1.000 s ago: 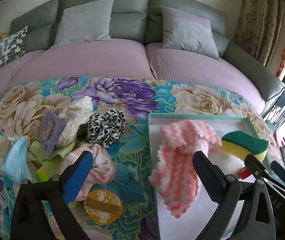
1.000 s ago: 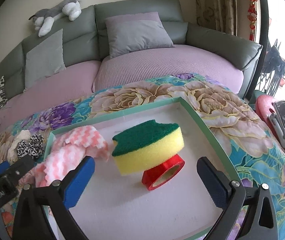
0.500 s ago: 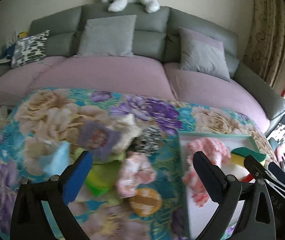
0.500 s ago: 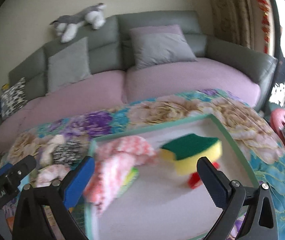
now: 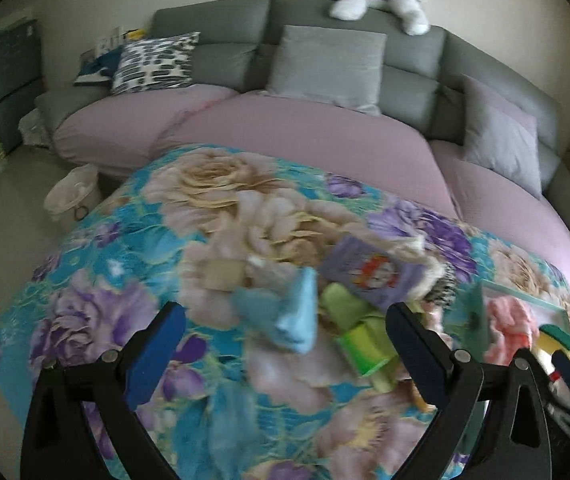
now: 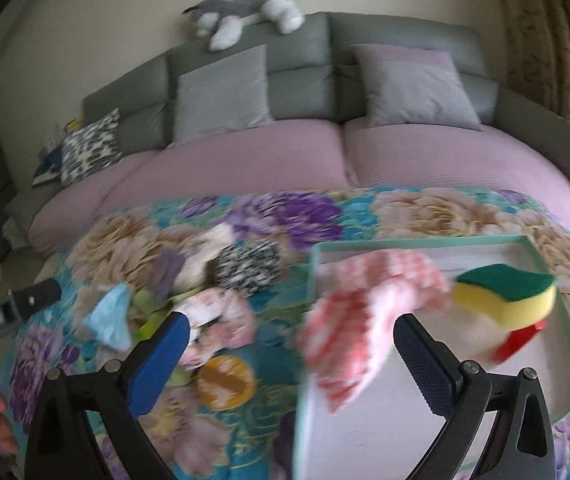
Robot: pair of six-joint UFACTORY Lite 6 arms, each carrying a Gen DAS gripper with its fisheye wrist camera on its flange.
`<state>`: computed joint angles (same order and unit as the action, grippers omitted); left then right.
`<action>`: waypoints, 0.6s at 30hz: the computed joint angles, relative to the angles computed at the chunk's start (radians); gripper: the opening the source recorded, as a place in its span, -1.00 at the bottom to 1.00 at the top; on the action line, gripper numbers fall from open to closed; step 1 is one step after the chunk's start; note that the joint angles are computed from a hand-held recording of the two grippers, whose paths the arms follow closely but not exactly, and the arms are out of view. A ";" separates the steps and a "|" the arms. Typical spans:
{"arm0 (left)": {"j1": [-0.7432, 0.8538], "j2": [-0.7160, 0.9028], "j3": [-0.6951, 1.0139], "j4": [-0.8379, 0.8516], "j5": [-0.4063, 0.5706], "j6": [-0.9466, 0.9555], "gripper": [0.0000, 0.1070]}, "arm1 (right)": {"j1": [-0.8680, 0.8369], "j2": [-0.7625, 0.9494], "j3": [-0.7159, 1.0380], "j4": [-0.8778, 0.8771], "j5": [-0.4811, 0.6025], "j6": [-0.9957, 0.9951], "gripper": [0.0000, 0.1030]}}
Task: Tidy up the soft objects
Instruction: 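Move both open tools back over the remaining pile, then close the left tool on the light blue cloth while the right tool hovers over the pile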
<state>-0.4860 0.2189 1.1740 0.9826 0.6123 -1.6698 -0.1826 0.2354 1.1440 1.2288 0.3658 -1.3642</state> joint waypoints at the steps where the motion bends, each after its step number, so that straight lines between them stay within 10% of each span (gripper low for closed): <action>1: 0.012 -0.019 -0.025 0.003 -0.009 -0.008 0.87 | 0.015 0.001 -0.008 0.002 0.007 -0.007 1.00; 18: 0.114 0.079 -0.068 0.070 -0.220 -0.071 0.87 | 0.176 0.117 -0.027 -0.120 -0.061 0.042 0.88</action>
<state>-0.3720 0.2976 1.1060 1.0525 0.3922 -1.7406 -0.0066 0.3526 1.1173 1.1089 0.3053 -1.3220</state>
